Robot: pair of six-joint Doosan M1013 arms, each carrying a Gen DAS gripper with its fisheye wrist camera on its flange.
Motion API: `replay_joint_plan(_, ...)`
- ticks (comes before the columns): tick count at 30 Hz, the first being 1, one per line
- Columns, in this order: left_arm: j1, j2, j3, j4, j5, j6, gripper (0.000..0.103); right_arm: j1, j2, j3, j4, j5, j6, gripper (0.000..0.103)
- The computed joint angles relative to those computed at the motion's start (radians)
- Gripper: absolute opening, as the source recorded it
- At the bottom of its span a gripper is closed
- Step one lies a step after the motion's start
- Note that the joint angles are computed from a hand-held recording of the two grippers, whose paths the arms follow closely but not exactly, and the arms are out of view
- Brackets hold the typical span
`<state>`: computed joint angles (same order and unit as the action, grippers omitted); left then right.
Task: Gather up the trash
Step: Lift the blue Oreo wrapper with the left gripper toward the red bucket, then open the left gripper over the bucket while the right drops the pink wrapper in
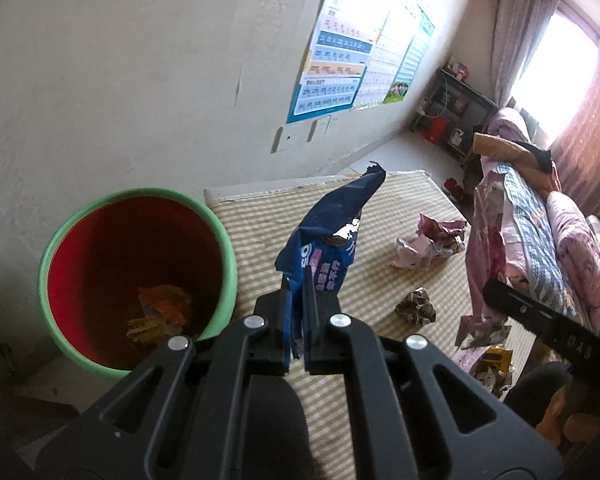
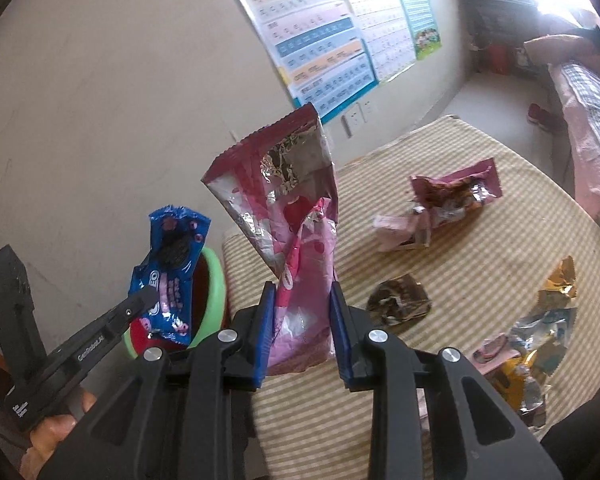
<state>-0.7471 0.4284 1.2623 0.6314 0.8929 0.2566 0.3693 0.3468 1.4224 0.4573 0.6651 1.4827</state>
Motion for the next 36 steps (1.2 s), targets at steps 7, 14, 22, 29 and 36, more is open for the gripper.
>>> replay_joint_plan(7, 0.008, -0.031, 0.050, 0.034, 0.012, -0.067, 0.003, 0.031, 0.019, -0.021, 0.014, 0.033, -0.051, 0.026)
replay_joint_plan(14, 0.021, -0.050, 0.086, 0.035, 0.023, -0.114, 0.003, 0.053, 0.038, -0.042, 0.021, 0.067, -0.073, 0.026)
replay_joint_plan(22, 0.034, -0.062, 0.114, 0.039, 0.050, -0.160, 0.003, 0.068, 0.061, -0.068, 0.021, 0.109, -0.087, 0.027)
replay_joint_plan(29, 0.037, -0.079, 0.141, 0.047, 0.074, -0.194, 0.003, 0.084, 0.092, -0.103, 0.038, 0.149, -0.102, 0.027)
replay_joint_plan(36, 0.048, -0.093, 0.170, 0.035, 0.084, -0.225, 0.003, 0.104, 0.111, -0.129, 0.051, 0.173, -0.138, 0.027)
